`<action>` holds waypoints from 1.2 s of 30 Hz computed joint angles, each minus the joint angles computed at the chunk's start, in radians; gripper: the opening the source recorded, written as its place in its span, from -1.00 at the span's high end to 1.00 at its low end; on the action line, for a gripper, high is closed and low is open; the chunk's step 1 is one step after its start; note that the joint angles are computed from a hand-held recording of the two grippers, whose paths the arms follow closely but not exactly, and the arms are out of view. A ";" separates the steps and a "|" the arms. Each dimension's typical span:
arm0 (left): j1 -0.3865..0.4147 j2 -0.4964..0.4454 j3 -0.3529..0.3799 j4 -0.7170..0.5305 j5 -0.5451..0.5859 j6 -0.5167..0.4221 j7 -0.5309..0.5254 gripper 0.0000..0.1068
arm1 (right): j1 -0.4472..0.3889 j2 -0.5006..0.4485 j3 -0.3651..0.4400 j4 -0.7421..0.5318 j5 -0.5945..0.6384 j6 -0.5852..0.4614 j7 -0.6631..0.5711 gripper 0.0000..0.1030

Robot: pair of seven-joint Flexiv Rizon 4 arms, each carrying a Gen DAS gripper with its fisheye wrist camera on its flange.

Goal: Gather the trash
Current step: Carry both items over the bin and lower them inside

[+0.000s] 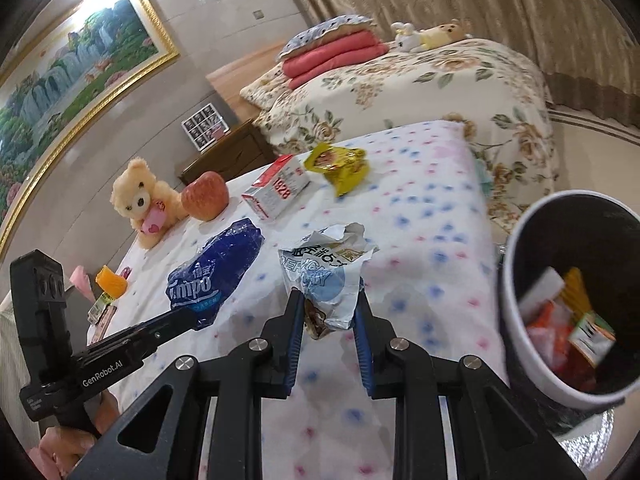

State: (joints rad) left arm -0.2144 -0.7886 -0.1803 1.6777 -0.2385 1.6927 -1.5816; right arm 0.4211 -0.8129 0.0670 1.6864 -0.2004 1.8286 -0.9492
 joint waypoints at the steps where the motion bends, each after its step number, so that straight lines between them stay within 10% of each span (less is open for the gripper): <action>1: -0.004 0.001 -0.001 -0.001 0.002 -0.002 0.002 0.75 | 0.002 0.007 -0.005 0.013 0.007 0.007 0.001 0.53; 36: -0.137 -0.069 -0.012 -0.182 0.015 -0.141 0.102 0.75 | 0.059 0.128 -0.135 0.270 0.253 0.162 -0.037 0.53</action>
State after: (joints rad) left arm -0.3510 -0.8578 -0.1922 1.4959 -0.2235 1.5516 -1.4793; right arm 0.4798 -0.6846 -0.0684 1.9562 0.0524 1.9906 -0.9860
